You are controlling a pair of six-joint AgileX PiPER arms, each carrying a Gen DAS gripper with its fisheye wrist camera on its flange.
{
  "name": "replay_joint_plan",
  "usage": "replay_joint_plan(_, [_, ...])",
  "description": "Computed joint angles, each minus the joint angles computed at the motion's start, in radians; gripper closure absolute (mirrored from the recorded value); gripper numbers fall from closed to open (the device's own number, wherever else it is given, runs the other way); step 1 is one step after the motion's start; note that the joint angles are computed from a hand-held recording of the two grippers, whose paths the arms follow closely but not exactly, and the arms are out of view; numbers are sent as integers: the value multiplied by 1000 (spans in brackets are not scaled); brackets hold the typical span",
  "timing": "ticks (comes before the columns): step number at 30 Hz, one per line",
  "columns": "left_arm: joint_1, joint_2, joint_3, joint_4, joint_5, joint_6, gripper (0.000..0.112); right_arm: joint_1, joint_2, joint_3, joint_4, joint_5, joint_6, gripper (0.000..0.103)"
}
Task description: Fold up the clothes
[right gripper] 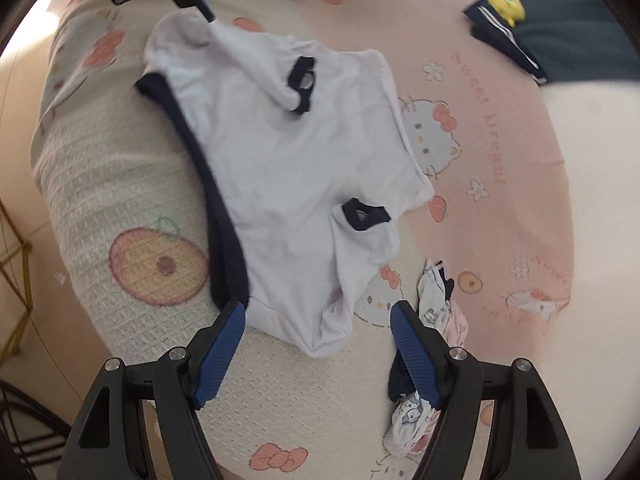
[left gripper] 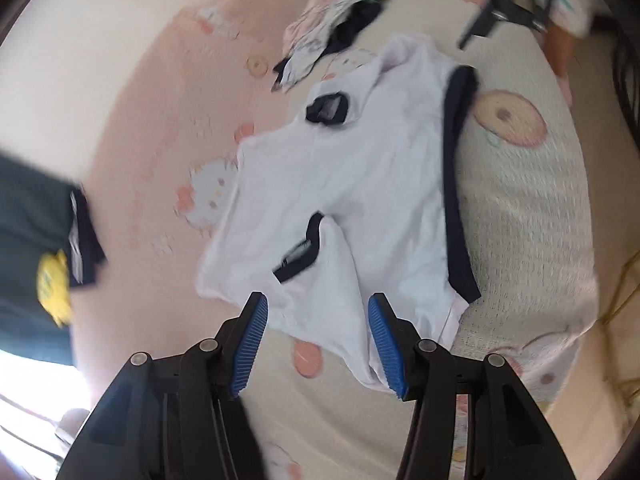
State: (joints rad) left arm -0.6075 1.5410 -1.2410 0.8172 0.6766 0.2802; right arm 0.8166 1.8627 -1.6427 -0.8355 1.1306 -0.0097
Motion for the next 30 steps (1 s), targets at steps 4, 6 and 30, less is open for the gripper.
replay_joint_plan(4, [-13,-9,50,-45,4,123,63,22,-5,64,-69,-17,-9,28])
replay_joint_plan(6, [-13,13,41,-73,43,183,63,29,-15,107,-105,-38,-11,28])
replay_joint_plan(30, [-6,185,-88,73,40,130,34,-33,49,234,-413,-206,179,12])
